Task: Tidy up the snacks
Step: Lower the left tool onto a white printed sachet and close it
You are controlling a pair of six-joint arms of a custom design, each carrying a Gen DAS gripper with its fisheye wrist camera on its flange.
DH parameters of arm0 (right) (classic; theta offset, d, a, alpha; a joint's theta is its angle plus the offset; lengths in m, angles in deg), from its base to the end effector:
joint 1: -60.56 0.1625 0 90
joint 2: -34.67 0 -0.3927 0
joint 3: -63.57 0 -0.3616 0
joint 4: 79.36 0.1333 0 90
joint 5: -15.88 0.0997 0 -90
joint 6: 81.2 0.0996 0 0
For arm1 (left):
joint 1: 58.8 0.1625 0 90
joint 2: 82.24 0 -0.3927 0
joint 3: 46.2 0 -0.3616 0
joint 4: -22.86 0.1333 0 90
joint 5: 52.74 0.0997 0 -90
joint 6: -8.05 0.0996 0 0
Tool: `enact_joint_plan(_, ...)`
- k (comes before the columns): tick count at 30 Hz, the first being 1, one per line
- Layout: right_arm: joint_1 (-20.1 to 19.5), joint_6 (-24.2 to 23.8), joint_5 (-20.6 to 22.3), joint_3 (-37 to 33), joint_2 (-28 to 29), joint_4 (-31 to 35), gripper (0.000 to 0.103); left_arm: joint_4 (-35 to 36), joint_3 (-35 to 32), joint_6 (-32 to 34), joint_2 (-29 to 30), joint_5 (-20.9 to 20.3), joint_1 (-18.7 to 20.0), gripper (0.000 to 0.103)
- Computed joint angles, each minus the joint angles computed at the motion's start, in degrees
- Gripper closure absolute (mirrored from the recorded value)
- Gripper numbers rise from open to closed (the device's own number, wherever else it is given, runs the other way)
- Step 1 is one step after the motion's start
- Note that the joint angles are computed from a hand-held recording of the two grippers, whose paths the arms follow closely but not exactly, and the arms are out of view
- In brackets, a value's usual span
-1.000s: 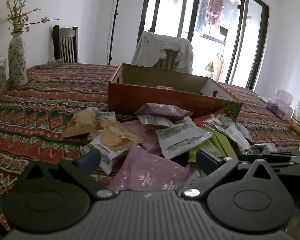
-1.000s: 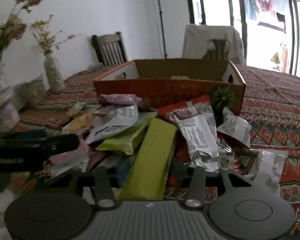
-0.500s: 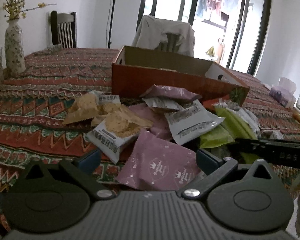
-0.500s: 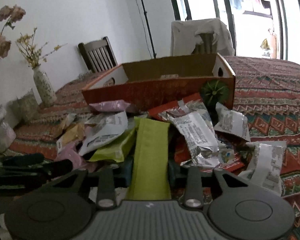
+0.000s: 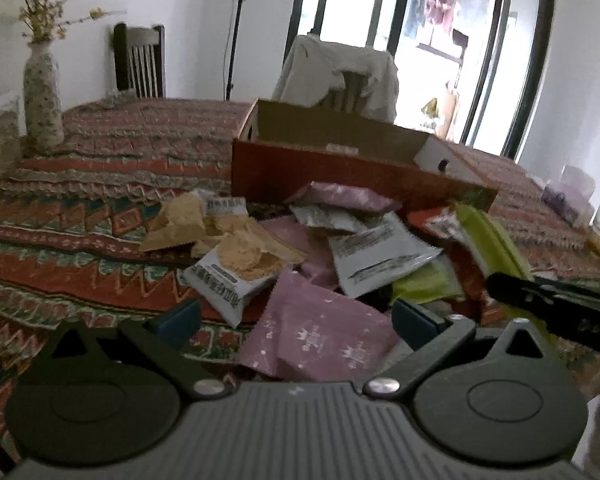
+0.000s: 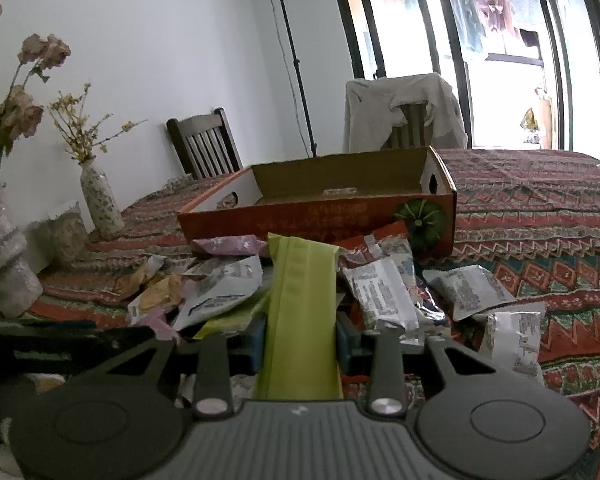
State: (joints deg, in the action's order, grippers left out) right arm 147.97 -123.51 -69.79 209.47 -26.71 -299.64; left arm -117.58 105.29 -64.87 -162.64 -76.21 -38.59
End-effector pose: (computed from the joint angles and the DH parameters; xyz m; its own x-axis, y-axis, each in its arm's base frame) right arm 0.1243 -0.3693 0.1494 -0.7597 -0.4758 0.4433 -0.6489 0.5094 -0.5653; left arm -0.1682 -0.3013 0.1353 -0.7907 -0.1664 -0.5892 0.4166 0.5590 -0.7169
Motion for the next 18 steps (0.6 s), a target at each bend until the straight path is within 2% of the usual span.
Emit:
enact_joint_plan(2, -0.78, -0.65, 1.33, 0.79, -0.7, -0.02, 0.069, 6.47, -0.91, -5.69, -0.29, -0.78, -2.52, 0.0)
enact_joint_plan(7, -3.73, -3.14, 4.34, 3.64, -3.42, 0.78, 0.069, 13.79, -4.58, -14.78, 5.13, -2.93, -5.51, 0.0)
enact_joint_plan(12, -7.64, -7.07, 7.1, 7.03, -5.52, -1.51, 0.069, 22.67, -9.52, -24.99, 10.76, -5.01, -5.45, 0.0)
enact_joint_plan(14, -9.3, -8.13, 8.06, 7.76, -6.69, -0.81, 0.069, 27.7, -12.3, -29.6, 13.43, -6.3, -4.89, 0.0)
enact_joint_plan(16, -10.7, -8.85, 8.95, 8.26, -7.52, -0.06, 0.069, 29.75, -13.86, -31.74, 15.07, -7.53, -4.17, 0.001)
enact_joint_plan(17, -11.46, -9.29, 9.53, 8.51, -7.96, 0.54, 0.069, 30.56, -14.62, -32.63, 15.89, -8.27, -3.82, 0.003)
enact_joint_plan(18, -12.03, -9.68, 10.08, 8.72, -8.33, 1.05, 0.069, 30.54, -14.87, -32.96, 16.23, -8.78, -3.55, 0.011)
